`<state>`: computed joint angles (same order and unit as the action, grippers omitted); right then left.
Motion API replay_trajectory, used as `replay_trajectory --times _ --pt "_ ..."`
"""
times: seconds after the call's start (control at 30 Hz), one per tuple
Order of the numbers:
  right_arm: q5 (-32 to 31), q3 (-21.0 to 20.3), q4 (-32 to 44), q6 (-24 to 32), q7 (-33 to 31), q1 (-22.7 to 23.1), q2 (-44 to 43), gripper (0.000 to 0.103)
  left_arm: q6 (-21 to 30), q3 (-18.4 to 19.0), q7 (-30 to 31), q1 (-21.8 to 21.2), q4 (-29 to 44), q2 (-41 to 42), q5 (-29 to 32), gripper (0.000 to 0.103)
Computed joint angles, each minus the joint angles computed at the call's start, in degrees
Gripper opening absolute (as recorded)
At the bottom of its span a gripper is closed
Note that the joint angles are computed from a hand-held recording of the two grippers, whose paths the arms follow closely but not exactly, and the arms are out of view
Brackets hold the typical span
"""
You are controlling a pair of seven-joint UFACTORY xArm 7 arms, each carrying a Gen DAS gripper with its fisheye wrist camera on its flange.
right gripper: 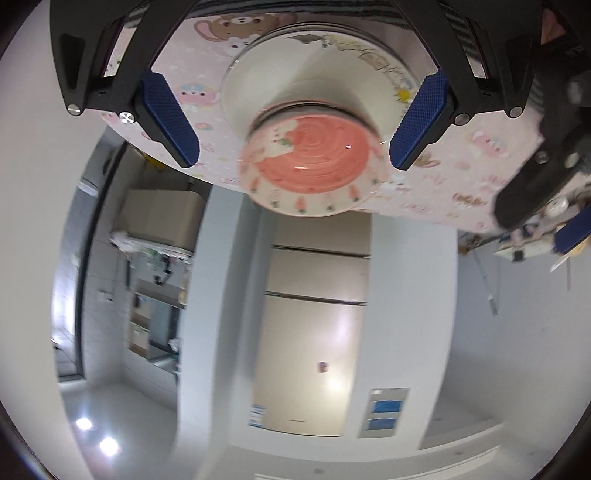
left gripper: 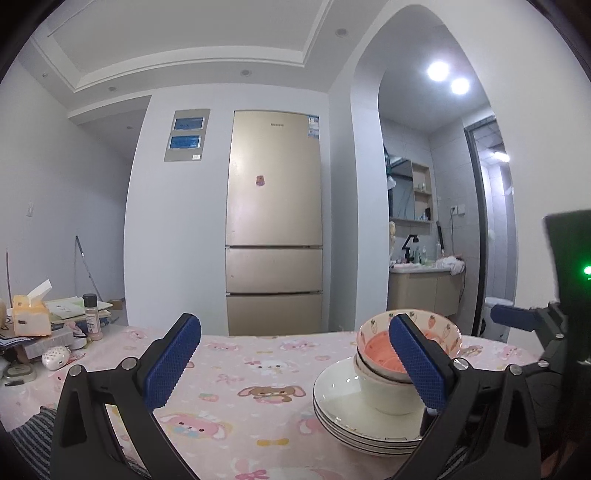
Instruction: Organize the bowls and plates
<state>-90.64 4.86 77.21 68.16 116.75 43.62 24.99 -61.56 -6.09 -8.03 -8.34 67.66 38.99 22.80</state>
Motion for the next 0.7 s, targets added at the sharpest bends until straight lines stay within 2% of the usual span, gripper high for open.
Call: replay_trajectory --times 0.1,0.17,0.4,0.57,0.67,0.7 --pt "-0.9 -0.04 -0.31 0.42 0.07 0.43 0.01 0.103 0.76 -0.3 -2.22 1.02 0.7 0.22 2.58 0.103" --pt "-2.41 0.04 -1.77 -1.3 1.68 0.0 -0.99 0.103 0.15 -0.43 -3.58 1.68 1.05 0.52 4.55 0.103" --pt "-3.19 0.72 -1.6 0.17 2.3 -0.14 -0.74 0.103 -1.13 -0.05 -3.56 1.3 0.51 0.45 4.46 0.103" --pt "-2.15 0.63 -0.99 1.59 1.89 0.25 -0.39 0.103 2.96 -0.49 -8.96 3.06 2.36 0.41 10.22 0.103" --pt "2.41 0.53 1.37 7.16 0.19 1.38 1.2 0.103 4.25 0.43 -3.63 -0.01 -0.85 -1.45 0.81 0.103" --pt "4.05 0.34 1.61 8.98 0.74 1.76 1.27 0.103 4.01 0.45 -2.36 -0.5 -1.32 -1.66 -0.64 0.103"
